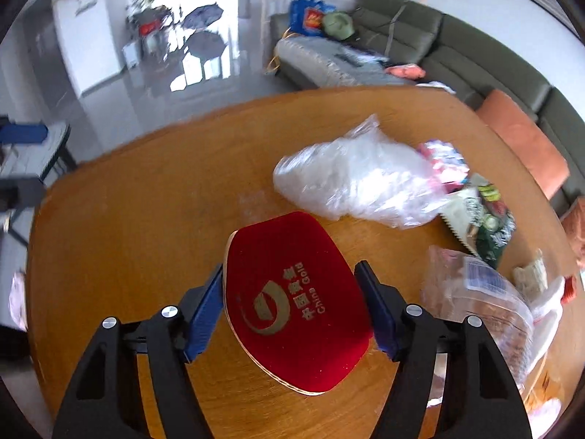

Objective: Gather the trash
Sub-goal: 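Grasp the red paddle case with the right tool, then grasp the clear plastic bag with the left tool while the right tool holds the red case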

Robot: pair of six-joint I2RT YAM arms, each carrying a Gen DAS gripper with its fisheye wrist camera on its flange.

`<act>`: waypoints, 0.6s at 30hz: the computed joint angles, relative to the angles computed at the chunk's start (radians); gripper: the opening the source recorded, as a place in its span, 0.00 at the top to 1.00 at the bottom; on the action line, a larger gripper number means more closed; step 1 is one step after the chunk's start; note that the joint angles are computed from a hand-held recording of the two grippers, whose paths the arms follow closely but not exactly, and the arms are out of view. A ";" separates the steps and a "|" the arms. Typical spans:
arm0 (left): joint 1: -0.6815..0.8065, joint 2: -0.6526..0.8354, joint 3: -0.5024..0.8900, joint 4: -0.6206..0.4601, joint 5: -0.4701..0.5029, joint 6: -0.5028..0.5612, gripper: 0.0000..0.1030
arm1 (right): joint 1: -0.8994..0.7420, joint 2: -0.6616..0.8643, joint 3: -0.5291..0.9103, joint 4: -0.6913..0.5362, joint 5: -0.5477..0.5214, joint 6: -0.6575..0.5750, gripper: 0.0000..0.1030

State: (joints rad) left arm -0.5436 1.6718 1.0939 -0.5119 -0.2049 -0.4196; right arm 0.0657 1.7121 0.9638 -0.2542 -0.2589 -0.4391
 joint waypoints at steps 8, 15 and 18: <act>-0.023 0.182 0.221 0.020 0.049 0.159 0.06 | -0.107 -0.129 0.045 0.001 0.016 0.236 0.31; -0.035 0.382 0.491 -0.029 0.107 0.293 0.06 | -0.188 -0.077 0.180 -0.036 0.056 0.322 0.31; -0.036 0.461 0.596 -0.057 0.137 0.337 0.06 | -0.202 -0.049 0.224 -0.049 0.076 0.341 0.31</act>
State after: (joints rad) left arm -0.5791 2.1323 1.6898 -0.5685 -0.0683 -0.0830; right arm -0.1367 1.6635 1.1882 -0.3030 -0.1831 -0.0984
